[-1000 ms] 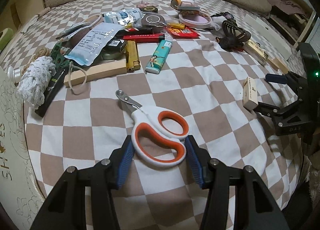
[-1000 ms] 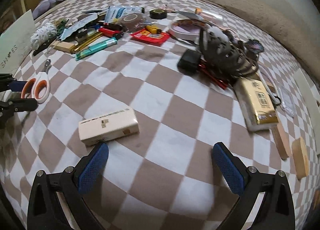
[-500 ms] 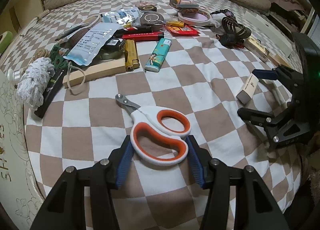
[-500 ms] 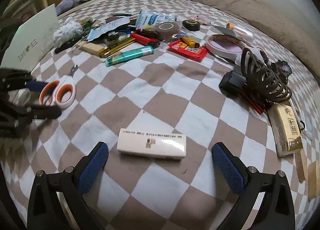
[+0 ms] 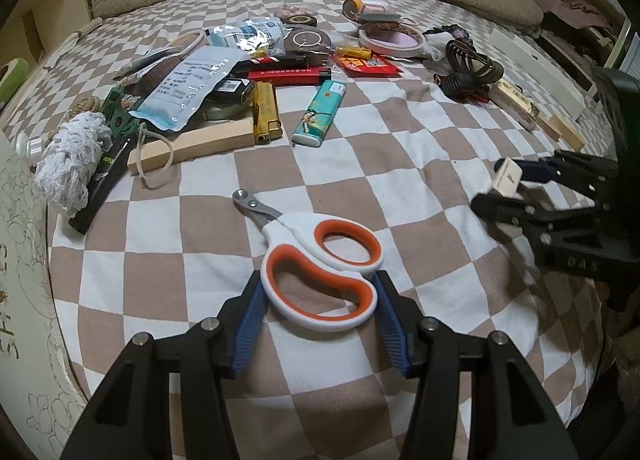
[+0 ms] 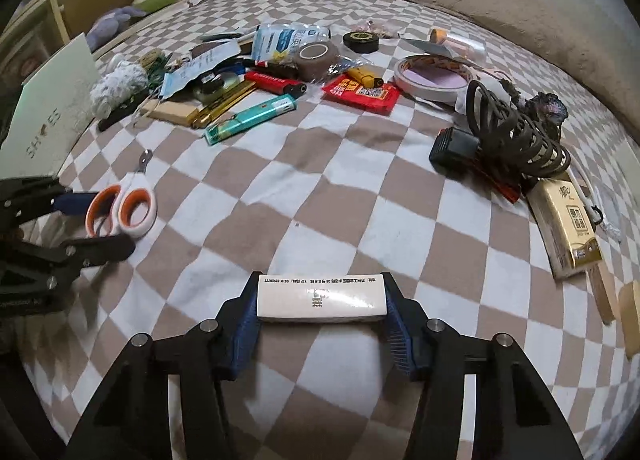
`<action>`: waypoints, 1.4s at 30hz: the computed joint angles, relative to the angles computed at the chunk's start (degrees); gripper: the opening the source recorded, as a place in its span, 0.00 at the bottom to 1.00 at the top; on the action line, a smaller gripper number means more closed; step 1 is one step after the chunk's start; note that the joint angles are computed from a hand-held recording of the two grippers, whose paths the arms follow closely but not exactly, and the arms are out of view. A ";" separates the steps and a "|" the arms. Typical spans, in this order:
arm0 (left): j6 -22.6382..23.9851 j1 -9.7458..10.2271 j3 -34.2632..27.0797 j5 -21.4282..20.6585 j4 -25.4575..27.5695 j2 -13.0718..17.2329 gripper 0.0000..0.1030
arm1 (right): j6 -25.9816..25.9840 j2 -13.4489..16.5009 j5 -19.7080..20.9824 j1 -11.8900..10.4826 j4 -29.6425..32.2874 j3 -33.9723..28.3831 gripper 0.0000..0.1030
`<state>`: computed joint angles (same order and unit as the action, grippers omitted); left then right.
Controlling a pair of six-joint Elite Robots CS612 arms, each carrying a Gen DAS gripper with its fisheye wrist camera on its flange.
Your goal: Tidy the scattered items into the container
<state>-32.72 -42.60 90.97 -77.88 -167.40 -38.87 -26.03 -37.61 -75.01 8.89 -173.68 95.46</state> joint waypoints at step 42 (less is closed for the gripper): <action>-2.05 -3.74 5.62 4.91 -11.51 -4.41 0.51 | 13.93 -6.55 8.41 -4.20 -10.19 10.54 0.54</action>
<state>-34.77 -46.34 96.59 -72.98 -178.91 -43.28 -12.11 -44.16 -66.61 4.69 -183.88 105.99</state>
